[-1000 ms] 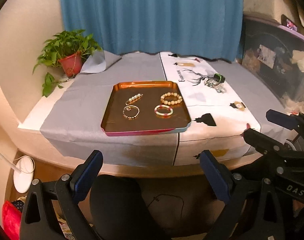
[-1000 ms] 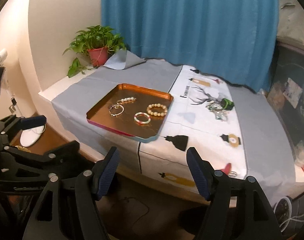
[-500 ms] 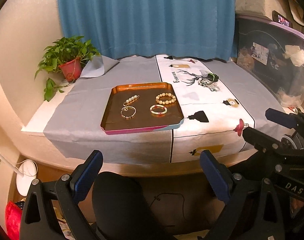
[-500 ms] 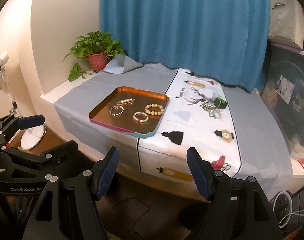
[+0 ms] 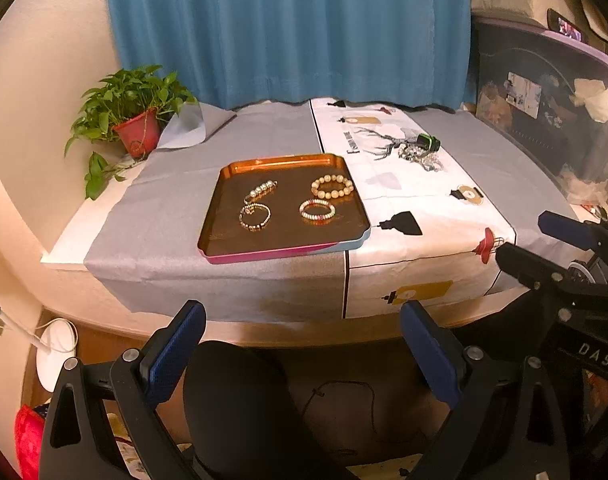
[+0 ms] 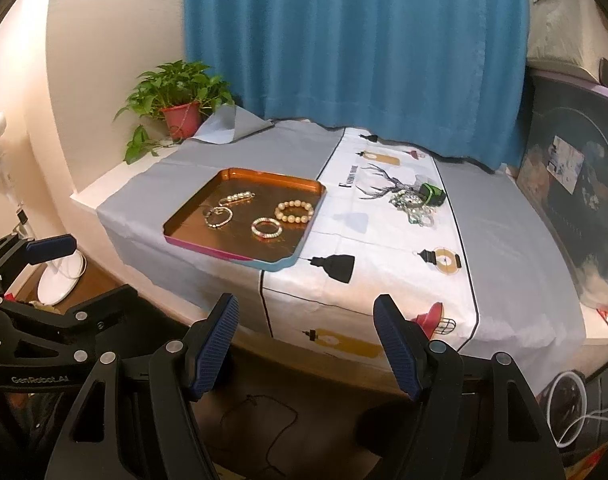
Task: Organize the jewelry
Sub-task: 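Lift both open tools away from the copper tray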
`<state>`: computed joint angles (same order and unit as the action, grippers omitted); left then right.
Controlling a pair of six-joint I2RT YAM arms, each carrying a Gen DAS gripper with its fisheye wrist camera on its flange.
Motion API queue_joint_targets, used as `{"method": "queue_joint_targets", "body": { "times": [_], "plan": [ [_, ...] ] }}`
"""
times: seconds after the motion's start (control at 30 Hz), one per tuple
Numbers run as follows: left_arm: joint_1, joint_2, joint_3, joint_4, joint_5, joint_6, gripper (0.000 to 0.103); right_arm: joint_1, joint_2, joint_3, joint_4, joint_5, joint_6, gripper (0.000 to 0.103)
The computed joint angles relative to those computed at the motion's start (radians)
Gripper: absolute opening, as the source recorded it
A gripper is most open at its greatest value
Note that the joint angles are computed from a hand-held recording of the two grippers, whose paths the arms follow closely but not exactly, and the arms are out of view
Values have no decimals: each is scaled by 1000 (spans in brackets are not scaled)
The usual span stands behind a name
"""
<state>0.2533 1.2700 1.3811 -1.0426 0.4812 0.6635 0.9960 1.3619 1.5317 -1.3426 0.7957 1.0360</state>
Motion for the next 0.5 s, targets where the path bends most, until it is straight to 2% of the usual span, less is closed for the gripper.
{"method": "queue_joint_targets", "body": {
  "times": [0.5],
  "plan": [
    [-133, 122, 25, 66, -129, -85, 97, -287, -108, -203, 206, -186, -160, 70]
  ]
}}
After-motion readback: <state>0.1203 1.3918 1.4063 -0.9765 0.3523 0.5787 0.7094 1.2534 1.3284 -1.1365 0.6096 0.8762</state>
